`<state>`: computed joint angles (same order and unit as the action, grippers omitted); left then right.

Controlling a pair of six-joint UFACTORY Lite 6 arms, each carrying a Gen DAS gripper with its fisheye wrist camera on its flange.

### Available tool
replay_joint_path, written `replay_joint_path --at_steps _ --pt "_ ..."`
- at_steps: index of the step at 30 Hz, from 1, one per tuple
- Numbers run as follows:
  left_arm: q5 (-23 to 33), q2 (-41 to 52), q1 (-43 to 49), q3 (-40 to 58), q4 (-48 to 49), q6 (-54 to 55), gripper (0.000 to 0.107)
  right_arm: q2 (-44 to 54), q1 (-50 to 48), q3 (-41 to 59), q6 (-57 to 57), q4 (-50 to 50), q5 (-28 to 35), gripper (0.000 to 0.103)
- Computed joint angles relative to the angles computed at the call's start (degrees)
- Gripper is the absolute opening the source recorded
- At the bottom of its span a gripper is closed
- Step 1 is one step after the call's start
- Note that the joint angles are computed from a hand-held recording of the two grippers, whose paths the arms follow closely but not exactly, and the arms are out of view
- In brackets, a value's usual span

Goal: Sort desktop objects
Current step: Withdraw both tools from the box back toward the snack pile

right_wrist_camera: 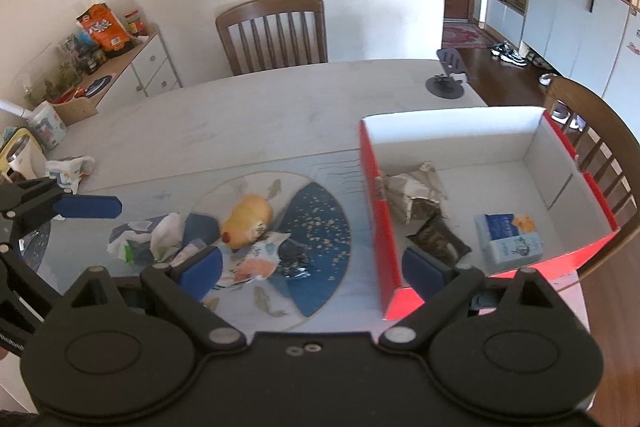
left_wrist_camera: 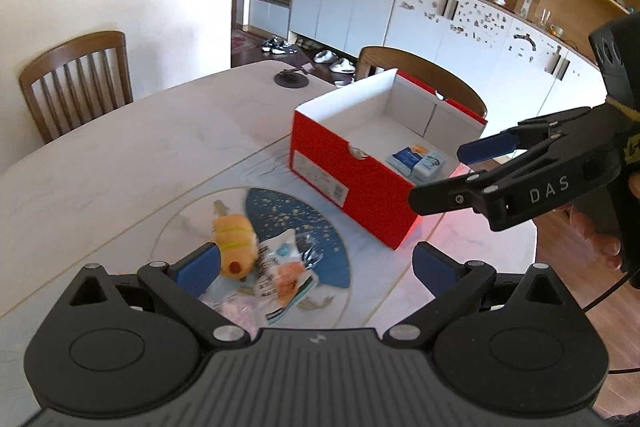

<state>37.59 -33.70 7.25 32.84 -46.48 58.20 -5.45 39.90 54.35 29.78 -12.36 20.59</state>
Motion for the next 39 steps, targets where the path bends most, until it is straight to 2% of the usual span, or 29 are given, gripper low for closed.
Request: replay_joint_path --at_steps 9,18,28,39 --pt "4.8 -5.5 10.9 -4.7 -4.2 9.8 0.102 2.7 4.8 -0.2 10.1 -9.3 -2.5 0.097" --pt "9.6 -5.7 22.2 -9.6 -9.3 20.7 0.102 5.1 5.9 -1.1 16.5 -14.6 -5.3 0.097" --pt "7.2 -4.4 24.7 -14.2 -11.7 26.7 0.102 8.7 6.7 -0.9 24.4 -22.7 -6.8 0.097" --pt "1.2 5.8 27.2 -12.3 -19.0 37.1 0.102 13.2 5.5 0.3 24.8 -22.5 -9.0 0.097"
